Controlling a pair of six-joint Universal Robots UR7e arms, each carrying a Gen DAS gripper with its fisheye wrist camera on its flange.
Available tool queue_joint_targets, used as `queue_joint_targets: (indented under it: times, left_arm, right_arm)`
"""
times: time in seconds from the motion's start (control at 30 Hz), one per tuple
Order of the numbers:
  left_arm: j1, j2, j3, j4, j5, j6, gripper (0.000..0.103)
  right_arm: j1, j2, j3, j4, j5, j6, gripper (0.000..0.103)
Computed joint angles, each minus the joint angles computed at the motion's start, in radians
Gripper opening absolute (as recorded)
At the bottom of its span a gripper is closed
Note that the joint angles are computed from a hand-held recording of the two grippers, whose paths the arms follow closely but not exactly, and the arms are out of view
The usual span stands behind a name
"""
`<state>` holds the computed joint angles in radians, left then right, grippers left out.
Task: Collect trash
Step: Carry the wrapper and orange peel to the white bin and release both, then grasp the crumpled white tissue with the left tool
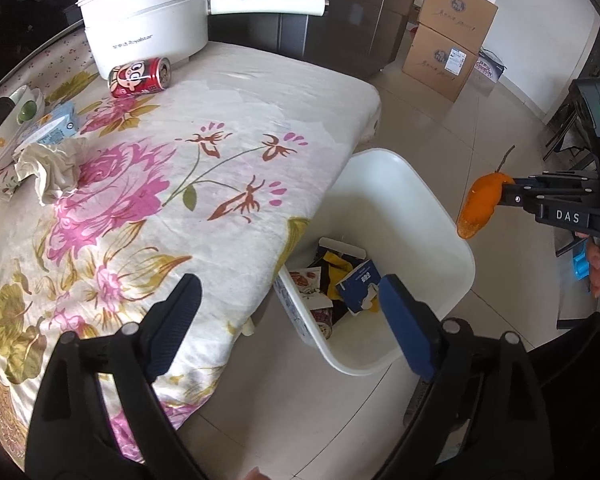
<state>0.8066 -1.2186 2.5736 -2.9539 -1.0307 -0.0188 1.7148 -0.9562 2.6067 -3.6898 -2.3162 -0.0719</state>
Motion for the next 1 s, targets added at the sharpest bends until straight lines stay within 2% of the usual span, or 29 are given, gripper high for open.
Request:
queue_joint_targets:
  times: [0.13, 0.2, 0.23, 0.27, 0.53, 0.77, 1.0]
  left_arm:
    - [0.012, -0.032, 0.005, 0.018, 0.022, -0.009, 0.094]
    - [0.020, -0.051, 0.007, 0.032, 0.032, -0.015, 0.094]
    - [0.023, -0.059, 0.008, 0.039, 0.036, -0.018, 0.094]
    - [0.026, -0.066, 0.009, 0.043, 0.039, -0.020, 0.094]
    - [0.067, -0.135, 0.002, 0.110, 0.064, -0.032, 0.095]
    - [0.111, -0.204, -0.013, 0.137, 0.085, -0.039, 0.096]
    - [0.215, -0.224, -0.084, 0.144, 0.093, -0.012, 0.102]
  right_arm:
    - [-0.003, 0.011, -0.007, -0.025, 0.006, 0.010, 0.025]
    - [-0.009, 0.002, -0.008, -0.012, 0.022, 0.033, 0.041]
    - [-0.010, 0.003, -0.006, -0.022, 0.029, 0.041, 0.056]
    - [-0.008, 0.005, -0.005, -0.037, 0.033, 0.044, 0.063]
    - [0.022, 0.001, -0.026, 0.011, 0.037, 0.076, 0.064]
    - [0.082, 0.034, -0.089, 0.077, 0.002, 0.091, 0.071]
    - [0.148, 0.087, -0.200, 0.154, -0.021, 0.093, 0.079]
